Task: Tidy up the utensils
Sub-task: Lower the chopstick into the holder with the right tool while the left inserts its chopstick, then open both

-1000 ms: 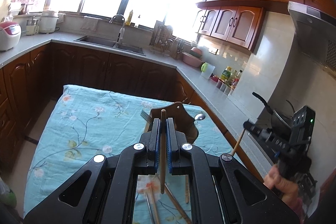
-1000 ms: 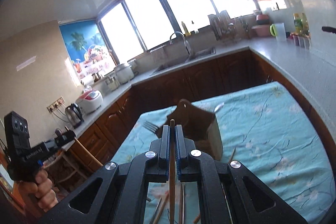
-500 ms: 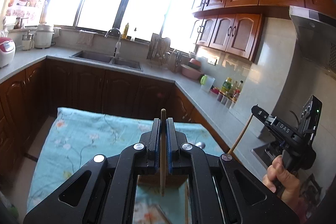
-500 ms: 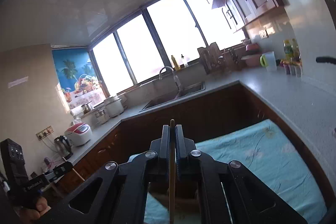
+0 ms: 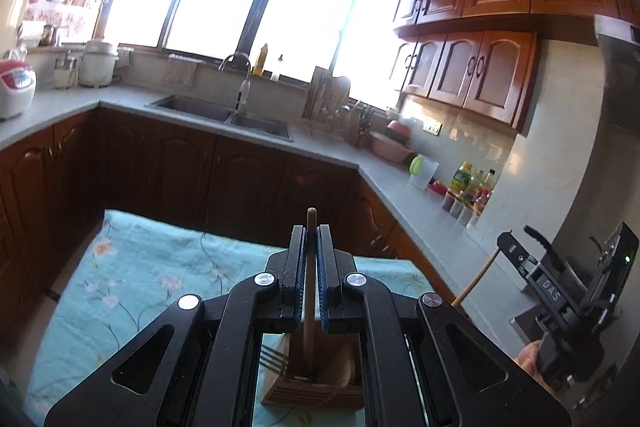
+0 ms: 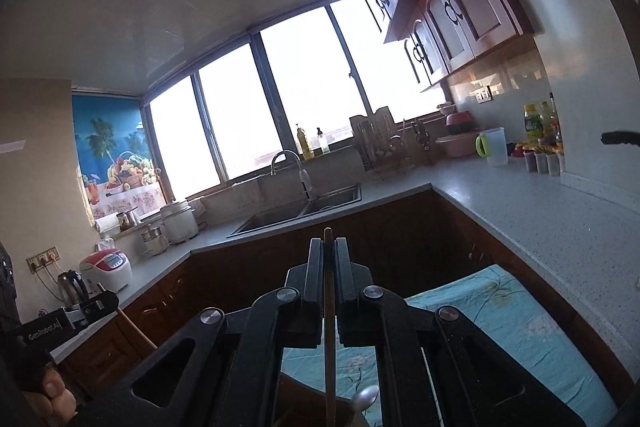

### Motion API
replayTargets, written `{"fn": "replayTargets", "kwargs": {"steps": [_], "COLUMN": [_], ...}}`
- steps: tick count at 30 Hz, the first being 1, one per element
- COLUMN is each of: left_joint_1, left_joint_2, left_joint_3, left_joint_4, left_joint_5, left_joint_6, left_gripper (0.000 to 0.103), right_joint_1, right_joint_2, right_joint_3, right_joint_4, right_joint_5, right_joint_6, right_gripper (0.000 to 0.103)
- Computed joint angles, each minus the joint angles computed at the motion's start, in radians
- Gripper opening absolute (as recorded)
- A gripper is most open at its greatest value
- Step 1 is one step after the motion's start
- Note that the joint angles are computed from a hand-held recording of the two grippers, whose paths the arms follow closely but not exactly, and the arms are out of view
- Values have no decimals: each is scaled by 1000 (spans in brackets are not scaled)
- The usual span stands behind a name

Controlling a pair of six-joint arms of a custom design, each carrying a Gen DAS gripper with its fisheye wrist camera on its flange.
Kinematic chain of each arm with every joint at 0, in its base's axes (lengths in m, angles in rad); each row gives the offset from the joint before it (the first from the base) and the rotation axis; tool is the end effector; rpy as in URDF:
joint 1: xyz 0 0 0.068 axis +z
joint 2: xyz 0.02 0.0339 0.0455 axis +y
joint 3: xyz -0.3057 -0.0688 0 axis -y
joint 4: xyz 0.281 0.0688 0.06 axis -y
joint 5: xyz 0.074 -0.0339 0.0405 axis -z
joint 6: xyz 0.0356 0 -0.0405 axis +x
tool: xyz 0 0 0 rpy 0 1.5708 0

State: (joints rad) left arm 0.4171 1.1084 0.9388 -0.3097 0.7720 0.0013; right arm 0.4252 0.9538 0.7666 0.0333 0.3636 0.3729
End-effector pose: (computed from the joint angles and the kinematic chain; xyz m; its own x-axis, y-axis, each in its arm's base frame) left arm 0.2469 0.0822 0.3529 -0.4213 -0.1856 -0.8877 0.2762 0.9061 -0.3205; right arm 0.2206 0.0860 0.3530 -0.1539 0.3041 -0.9401 -0.0100 0.9509 0.3092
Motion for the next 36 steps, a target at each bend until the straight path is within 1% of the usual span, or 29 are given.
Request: {"fn": "replayTargets", "kwargs": {"steps": [3, 6, 12, 14, 18, 21, 22, 23, 24, 25, 26, 27, 28, 29, 30, 31, 32, 34, 35, 36], "left_joint_1": [-22, -40, -53, -51, -57, -65, -66, -67, -65, -60, -52, -44, -33, -16, -3, 9, 29, 68, 106, 138], "left_joint_2": [21, 30, 36, 44, 54, 62, 64, 65, 65, 64, 57, 48, 34, 15, 3, -8, -25, -57, -74, -84], "left_joint_3": [-42, -76, -92, -80, -65, -58, -57, -55, -52, -50, -49, -51, -55, -60, -61, -60, -61, -74, -80, -83], "left_joint_4": [15, 21, 4, -10, -29, -43, -47, -57, -70, -80, -91, -94, -97, -100, -108, -121, -139, -149, -171, -200], "left_joint_5": [-32, -60, -82, -80, -90, -101, -103, -102, -97, -92, -83, -75, -66, -50, -34, -21, -10, 11, 44, 67], "left_joint_6": [13, 34, 77, 83, 84, 93, 96, 101, 106, 111, 115, 116, 117, 119, 126, 134, 143, 147, 166, 190], "left_gripper": [4, 4, 5, 5, 6, 6, 6, 8, 10, 17, 29, 36, 48, 54, 56, 62, 72, 80, 83, 84], "right_joint_1": [9, 21, 17, 2, -37, -39, -41, -44, -45, -45, -46, -50, -56, -60, -62, -59, -56, -50, -46, -41], "right_joint_2": [-5, 1, 26, 15, 4, 13, 15, 16, 16, 14, 9, 0, -13, -34, -61, -85, -116, -175, -215, -247], "right_joint_3": [-82, -134, -159, -156, -138, -117, -111, -105, -103, -105, -105, -106, -112, -121, -129, -133, -136, -146, -153, -157], "right_joint_4": [74, 99, 57, 31, -19, -46, -54, -62, -68, -69, -76, -83, -83, -79, -78, -86, -101, -130, -154, -177], "right_joint_5": [6, -3, -57, -67, -121, -125, -130, -137, -141, -145, -146, -155, -167, -178, -183, -177, -171, -162, -155, -148], "right_joint_6": [8, 16, 53, 57, 81, 79, 80, 81, 86, 92, 99, 105, 113, 125, 135, 141, 145, 158, 166, 171], "right_gripper": [5, 5, 5, 6, 6, 6, 7, 11, 11, 14, 18, 37, 58, 63, 66, 70, 73, 82, 84, 88]}}
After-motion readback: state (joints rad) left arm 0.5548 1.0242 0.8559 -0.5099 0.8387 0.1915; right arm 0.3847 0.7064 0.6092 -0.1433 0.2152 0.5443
